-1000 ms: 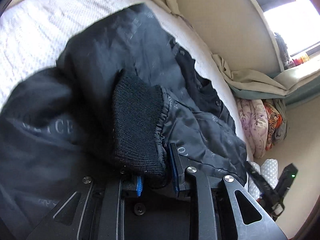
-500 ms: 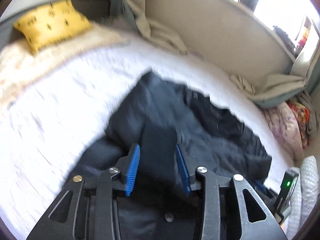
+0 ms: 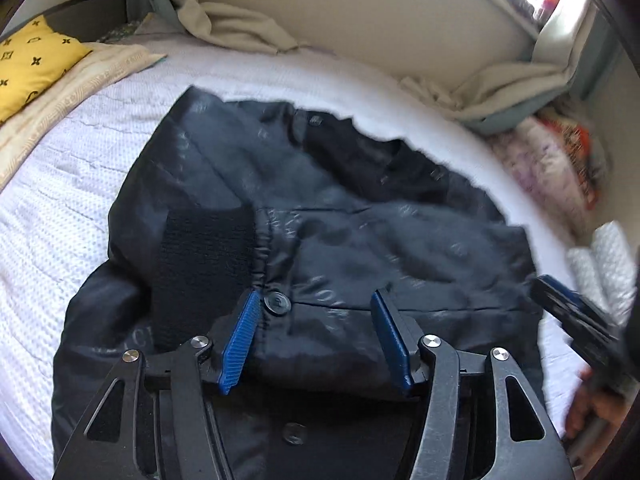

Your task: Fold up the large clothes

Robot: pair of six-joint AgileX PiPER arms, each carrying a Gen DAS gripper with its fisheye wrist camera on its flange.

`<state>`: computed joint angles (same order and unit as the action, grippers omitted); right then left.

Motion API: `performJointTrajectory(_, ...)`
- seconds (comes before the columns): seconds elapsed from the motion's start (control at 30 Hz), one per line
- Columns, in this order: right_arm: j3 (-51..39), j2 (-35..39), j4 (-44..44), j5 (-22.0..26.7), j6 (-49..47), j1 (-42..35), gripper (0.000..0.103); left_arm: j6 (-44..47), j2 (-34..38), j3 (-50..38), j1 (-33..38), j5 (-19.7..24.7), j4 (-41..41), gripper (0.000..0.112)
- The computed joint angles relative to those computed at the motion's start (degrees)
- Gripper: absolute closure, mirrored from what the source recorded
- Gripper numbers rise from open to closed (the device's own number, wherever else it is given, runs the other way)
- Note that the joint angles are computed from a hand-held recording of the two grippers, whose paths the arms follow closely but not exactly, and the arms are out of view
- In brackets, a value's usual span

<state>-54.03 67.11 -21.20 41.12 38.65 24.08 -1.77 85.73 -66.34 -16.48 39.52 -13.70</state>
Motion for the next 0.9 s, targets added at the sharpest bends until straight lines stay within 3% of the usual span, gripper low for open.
performJointTrajectory(0.13,1.6,2.0,8.2,-1.0,-5.5,1.3,0.06,-2.6,3.1,-0.4,-0.6,-0.8,4.7,0.048)
performJointTrajectory(0.3,5.2,5.3,3.9,-4.8,-0.1,2.9,0.06,-2.7,4.3,0.7,-1.4,-3.2,7.2,0.047)
performJointTrajectory(0.43,7.3,7.9,-10.0,-4.4,13.2,9.2,0.06,-4.5,4.1,1.9,-2.2,-4.4,9.4,0.046)
performJointTrajectory(0.5,7.9,8.5,-12.8,-4.4,16.3,10.1,0.059,-5.9,3.8,2.4,-2.8,-5.0,11.1,0.046)
performJointTrajectory(0.7,9.6,9.2,-15.2,-7.9,18.8,9.1,0.059,-13.1,3.0,5.3,-5.7,-8.8,19.2,0.046)
performJointTrajectory(0.9,9.4,9.9,-17.1,-7.1,20.7,10.2,0.059,-13.1,2.6,6.0,-5.6,-9.7,19.6,0.045)
